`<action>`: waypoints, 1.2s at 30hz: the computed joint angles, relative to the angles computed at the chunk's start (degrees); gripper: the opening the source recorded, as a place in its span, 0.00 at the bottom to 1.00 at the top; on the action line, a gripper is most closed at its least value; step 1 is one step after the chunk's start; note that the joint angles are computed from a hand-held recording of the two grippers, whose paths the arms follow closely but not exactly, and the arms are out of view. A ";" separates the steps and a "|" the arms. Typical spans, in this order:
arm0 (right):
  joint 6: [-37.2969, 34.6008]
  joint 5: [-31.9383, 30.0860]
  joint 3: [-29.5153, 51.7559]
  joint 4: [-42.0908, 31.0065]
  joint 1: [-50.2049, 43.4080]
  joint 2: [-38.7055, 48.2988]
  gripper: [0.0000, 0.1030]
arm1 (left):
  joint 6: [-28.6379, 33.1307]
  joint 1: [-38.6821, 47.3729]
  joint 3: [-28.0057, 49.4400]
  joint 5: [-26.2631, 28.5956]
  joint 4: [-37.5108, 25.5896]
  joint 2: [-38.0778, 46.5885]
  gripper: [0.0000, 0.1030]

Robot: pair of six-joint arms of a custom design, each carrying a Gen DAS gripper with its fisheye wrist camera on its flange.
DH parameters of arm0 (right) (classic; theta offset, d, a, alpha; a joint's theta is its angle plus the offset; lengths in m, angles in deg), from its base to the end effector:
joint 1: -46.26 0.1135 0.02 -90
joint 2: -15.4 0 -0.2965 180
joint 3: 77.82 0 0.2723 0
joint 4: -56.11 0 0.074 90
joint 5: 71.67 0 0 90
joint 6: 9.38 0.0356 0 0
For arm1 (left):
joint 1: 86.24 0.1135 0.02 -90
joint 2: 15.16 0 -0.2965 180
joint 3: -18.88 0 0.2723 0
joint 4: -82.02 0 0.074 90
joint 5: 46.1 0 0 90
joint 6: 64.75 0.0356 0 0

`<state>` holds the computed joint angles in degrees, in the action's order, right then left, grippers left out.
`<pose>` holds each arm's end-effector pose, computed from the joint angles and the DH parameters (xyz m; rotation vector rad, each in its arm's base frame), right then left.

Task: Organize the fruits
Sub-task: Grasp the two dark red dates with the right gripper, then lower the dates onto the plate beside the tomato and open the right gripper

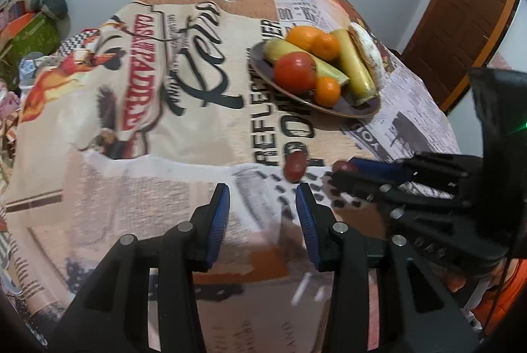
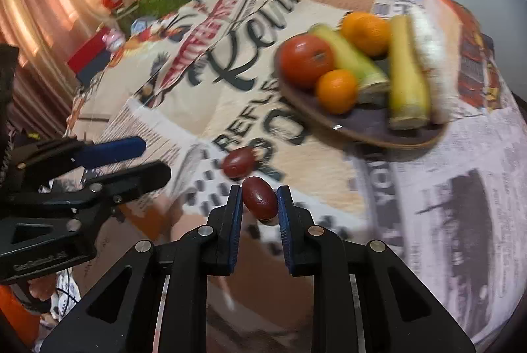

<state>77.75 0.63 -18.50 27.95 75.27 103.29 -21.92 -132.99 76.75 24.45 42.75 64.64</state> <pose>0.2636 0.1586 0.1893 -0.8265 2.4555 0.5674 0.1949 -0.1899 0.2094 -0.1216 2.5504 -0.1803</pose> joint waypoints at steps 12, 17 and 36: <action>-2.65 -2.97 -0.25 0.50 -10.16 -2.28 0.19 | 3.06 1.88 5.99 2.63 3.38 11.62 0.40; -3.19 -3.43 -0.07 1.14 -11.54 -1.22 0.19 | 3.53 2.49 6.73 2.73 3.93 13.14 0.22; -2.70 -4.77 4.23 2.95 -11.42 1.82 0.19 | 7.27 4.51 10.08 2.42 5.89 11.38 0.17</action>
